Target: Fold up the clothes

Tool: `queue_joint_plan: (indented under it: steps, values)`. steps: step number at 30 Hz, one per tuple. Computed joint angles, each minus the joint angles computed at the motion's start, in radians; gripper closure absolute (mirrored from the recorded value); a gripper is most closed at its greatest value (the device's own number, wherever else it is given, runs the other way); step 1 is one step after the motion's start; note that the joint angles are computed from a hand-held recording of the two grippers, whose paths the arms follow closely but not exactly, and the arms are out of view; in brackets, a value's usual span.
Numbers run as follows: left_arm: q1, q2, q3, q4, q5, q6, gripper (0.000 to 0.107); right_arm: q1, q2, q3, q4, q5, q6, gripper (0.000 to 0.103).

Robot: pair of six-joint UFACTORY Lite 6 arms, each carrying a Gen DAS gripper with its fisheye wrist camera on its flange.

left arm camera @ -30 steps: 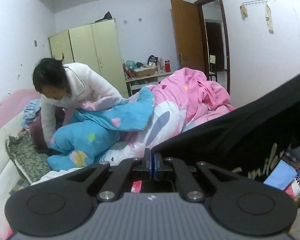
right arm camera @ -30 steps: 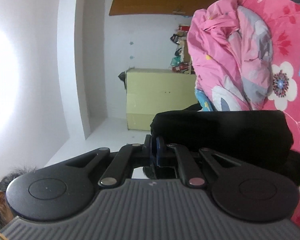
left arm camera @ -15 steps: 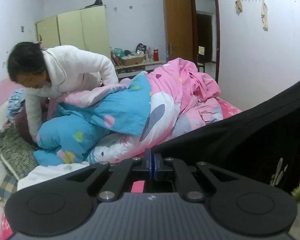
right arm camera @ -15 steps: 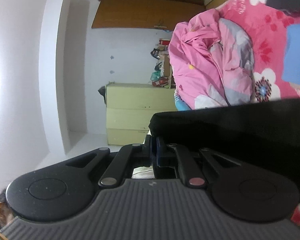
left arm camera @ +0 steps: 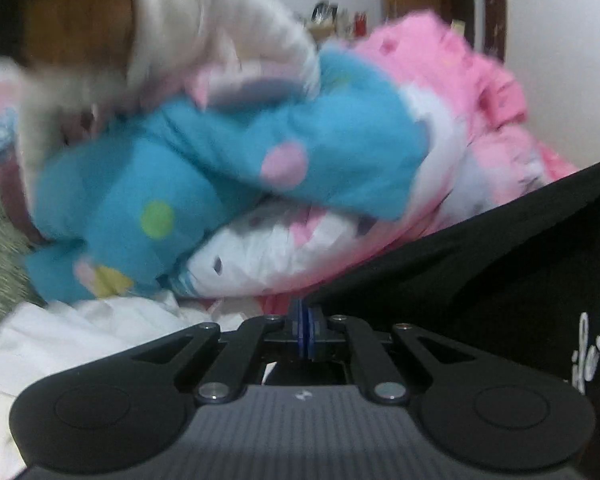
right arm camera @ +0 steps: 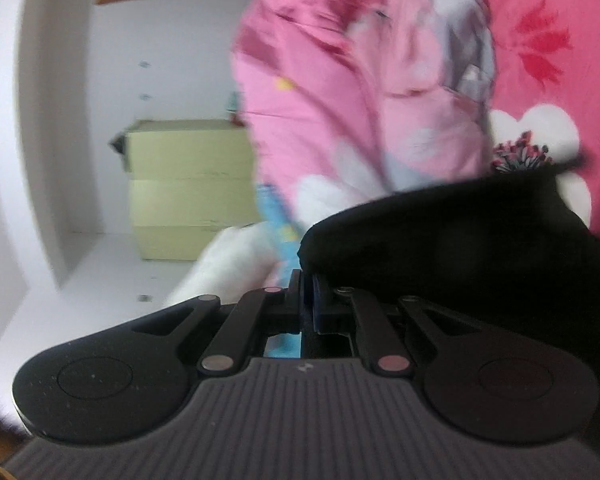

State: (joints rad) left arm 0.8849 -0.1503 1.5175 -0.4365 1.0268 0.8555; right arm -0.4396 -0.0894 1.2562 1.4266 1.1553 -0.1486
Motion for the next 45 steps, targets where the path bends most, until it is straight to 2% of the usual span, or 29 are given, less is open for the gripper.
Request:
queue_joint_plan:
  steps: [3,7,10,12,13,15,16,17,18,20,22,23,25,27,29,32,34,36,39,40,43,45]
  values:
    - [-0.112,0.134,-0.19,0.038,-0.31,-0.026,0.104,0.142,0.262,0.019,0.095,-0.139,-0.257,0.1]
    - [-0.192,0.375,-0.281,0.025,-0.608,-0.045,0.104,0.268,0.632,0.181,0.208,-0.259,-0.488,0.101]
    - [-0.226,0.555,-0.245,0.033,-0.696,-0.07,0.102,0.332,0.883,0.376,0.144,-0.343,-0.499,0.097]
    - [-0.234,0.564,-0.279,-0.062,-0.764,0.013,0.102,0.364,1.055,0.56,0.003,-0.382,-0.385,0.096]
    - [-0.228,0.563,-0.278,-0.088,-0.761,0.031,0.101,0.368,1.103,0.613,-0.028,-0.379,-0.358,0.099]
    - [-0.183,0.566,-0.227,-0.135,-0.656,0.042,0.089,0.356,1.105,0.63,-0.024,-0.338,-0.345,0.095]
    - [-0.152,0.562,-0.21,-0.19,-0.606,0.075,0.063,0.352,1.097,0.625,-0.015,-0.327,-0.344,0.085]
    - [-0.118,0.555,-0.197,-0.249,-0.56,0.109,0.041,0.345,1.046,0.581,-0.012,-0.328,-0.368,0.07]
    - [-0.085,0.55,-0.183,-0.297,-0.511,0.131,0.038,0.338,0.992,0.533,-0.006,-0.335,-0.395,0.057]
    - [-0.025,0.548,-0.157,-0.383,-0.428,0.152,0.037,0.318,0.876,0.428,0.026,-0.349,-0.453,0.052]
    - [0.03,0.557,-0.128,-0.449,-0.35,0.139,0.037,0.299,0.757,0.316,0.069,-0.359,-0.519,0.052]
    - [0.048,0.544,-0.138,-0.475,-0.341,0.144,0.037,0.318,0.733,0.298,0.041,-0.338,-0.558,0.052]
    - [0.075,0.506,-0.168,-0.505,-0.331,0.153,0.037,0.358,0.696,0.288,-0.044,-0.296,-0.601,0.057]
    - [0.107,0.452,-0.201,-0.502,-0.29,0.158,0.039,0.403,0.667,0.295,-0.136,-0.256,-0.634,0.079]
    - [0.157,0.378,-0.249,-0.48,-0.216,0.169,0.04,0.529,0.733,0.403,-0.31,-0.232,-0.606,0.086]
    - [0.241,0.258,-0.27,-0.402,-0.06,0.176,0.04,0.691,0.965,0.683,-0.515,-0.225,-0.439,0.094]
    - [0.321,0.204,-0.237,-0.351,0.076,0.168,0.04,0.742,1.101,0.861,-0.59,-0.313,-0.328,0.097]
    - [0.426,0.19,-0.161,-0.309,0.233,0.184,0.04,0.757,1.117,0.882,-0.551,-0.46,-0.346,0.098]
    - [0.566,0.198,-0.039,-0.267,0.446,0.199,0.04,0.716,0.938,0.675,-0.31,-0.512,-0.497,0.097]
    - [0.608,0.204,-0.002,-0.256,0.509,0.199,0.04,0.697,0.85,0.575,-0.252,-0.48,-0.555,0.097]
    - [0.739,0.232,0.106,-0.221,0.7,0.22,0.04,0.619,0.546,0.273,-0.244,-0.31,-0.677,0.095]
    - [0.827,0.222,0.11,-0.179,0.804,0.276,0.04,0.52,0.34,0.077,-0.263,-0.138,-0.699,0.095]
